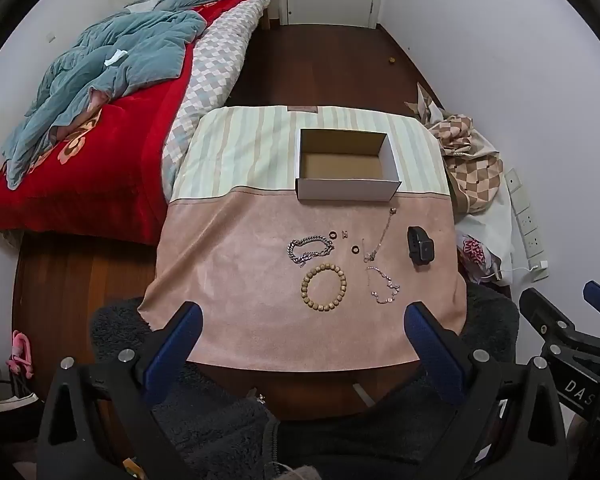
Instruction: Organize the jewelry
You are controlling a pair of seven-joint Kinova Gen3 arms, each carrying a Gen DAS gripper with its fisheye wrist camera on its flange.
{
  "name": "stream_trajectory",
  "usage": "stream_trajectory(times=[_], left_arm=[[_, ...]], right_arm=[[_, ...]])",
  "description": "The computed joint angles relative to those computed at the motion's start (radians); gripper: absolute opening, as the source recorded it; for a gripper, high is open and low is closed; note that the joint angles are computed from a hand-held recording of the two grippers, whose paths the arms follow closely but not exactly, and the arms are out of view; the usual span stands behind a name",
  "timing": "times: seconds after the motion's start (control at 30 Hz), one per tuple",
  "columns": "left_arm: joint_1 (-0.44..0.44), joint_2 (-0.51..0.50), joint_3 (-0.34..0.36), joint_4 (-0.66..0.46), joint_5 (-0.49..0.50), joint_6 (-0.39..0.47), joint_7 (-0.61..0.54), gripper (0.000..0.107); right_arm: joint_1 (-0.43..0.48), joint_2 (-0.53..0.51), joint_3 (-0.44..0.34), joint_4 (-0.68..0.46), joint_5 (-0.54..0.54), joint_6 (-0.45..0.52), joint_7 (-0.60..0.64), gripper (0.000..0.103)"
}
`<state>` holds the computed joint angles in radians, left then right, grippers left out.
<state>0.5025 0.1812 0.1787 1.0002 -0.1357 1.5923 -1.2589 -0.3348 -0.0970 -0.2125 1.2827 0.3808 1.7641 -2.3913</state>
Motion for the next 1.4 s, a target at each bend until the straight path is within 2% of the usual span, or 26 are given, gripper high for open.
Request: stream_trajectory(times=[0.4,1.4], left_arm=[[0.018,0.008,0.002,0.007,-0.018,-0.008,0.021,0.103],[-0.008,-0.013,0.004,0.025,0.000,-0.009,-0.001,0.103]], right_arm=[[-0.006,-0.001,-0.006,-0.001,0.014,0.004,-0.005,0.103],[-0.017,0.008,-0.004,-0.022,0.031,0.026,0.008,0.103]])
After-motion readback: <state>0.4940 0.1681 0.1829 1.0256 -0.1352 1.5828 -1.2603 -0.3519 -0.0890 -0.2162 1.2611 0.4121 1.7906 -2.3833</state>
